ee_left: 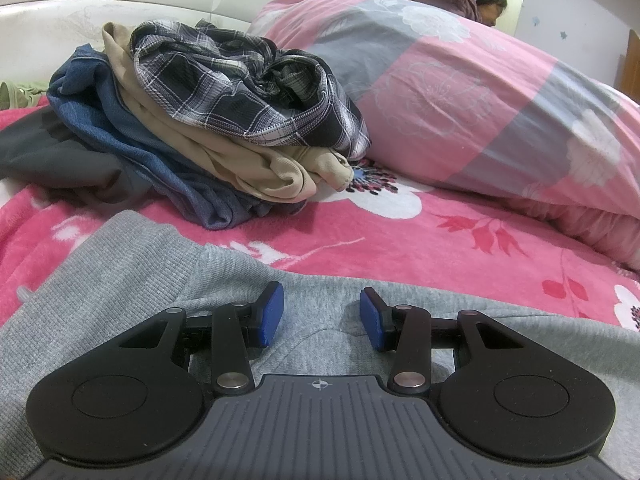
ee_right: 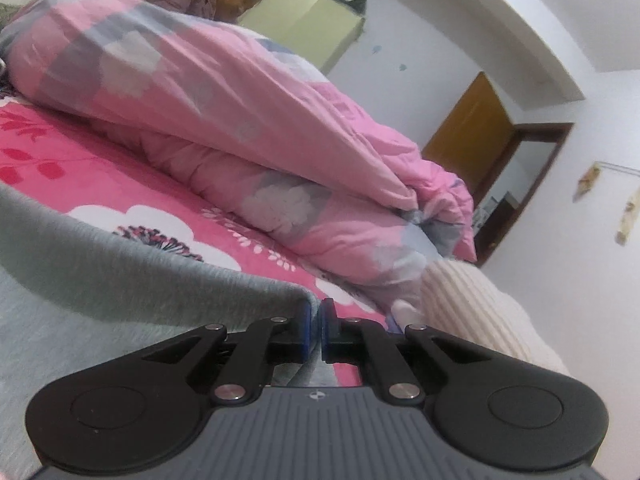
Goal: Fold clothes
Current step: 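Grasp the sweatshirt edge with the right gripper and lift it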
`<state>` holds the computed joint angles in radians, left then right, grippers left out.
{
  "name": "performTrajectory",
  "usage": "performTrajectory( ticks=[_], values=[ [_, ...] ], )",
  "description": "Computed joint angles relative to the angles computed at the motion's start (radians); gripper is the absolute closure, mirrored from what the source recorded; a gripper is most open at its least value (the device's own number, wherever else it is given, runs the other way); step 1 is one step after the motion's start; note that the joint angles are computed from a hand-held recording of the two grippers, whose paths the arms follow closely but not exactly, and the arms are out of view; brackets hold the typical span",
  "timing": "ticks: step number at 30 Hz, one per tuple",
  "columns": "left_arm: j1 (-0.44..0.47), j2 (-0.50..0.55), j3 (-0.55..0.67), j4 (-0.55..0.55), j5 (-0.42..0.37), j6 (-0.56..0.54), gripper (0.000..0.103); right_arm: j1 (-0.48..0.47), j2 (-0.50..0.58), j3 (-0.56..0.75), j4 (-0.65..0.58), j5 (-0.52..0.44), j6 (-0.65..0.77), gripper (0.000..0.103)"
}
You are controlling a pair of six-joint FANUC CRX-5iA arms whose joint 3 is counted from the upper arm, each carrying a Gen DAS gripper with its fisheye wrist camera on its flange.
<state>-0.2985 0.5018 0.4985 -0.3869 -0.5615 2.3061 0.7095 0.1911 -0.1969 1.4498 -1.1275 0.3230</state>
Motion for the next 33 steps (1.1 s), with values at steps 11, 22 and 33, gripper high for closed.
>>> performTrajectory(
  ticks=[11, 22, 33],
  values=[
    [0.006, -0.004, -0.011, 0.011, 0.021, 0.007, 0.061, -0.116, 0.183, 0.281, -0.156, 0.102, 0.217, 0.1],
    [0.008, -0.006, -0.016, 0.011, 0.029, 0.01, 0.061, -0.158, 0.327, 0.415, -0.321, 0.119, 0.303, 0.1],
    [0.009, -0.009, -0.021, 0.014, 0.032, 0.008, 0.061, -0.187, 0.367, 0.546, -0.588, 0.075, 0.514, 0.038]
  ],
)
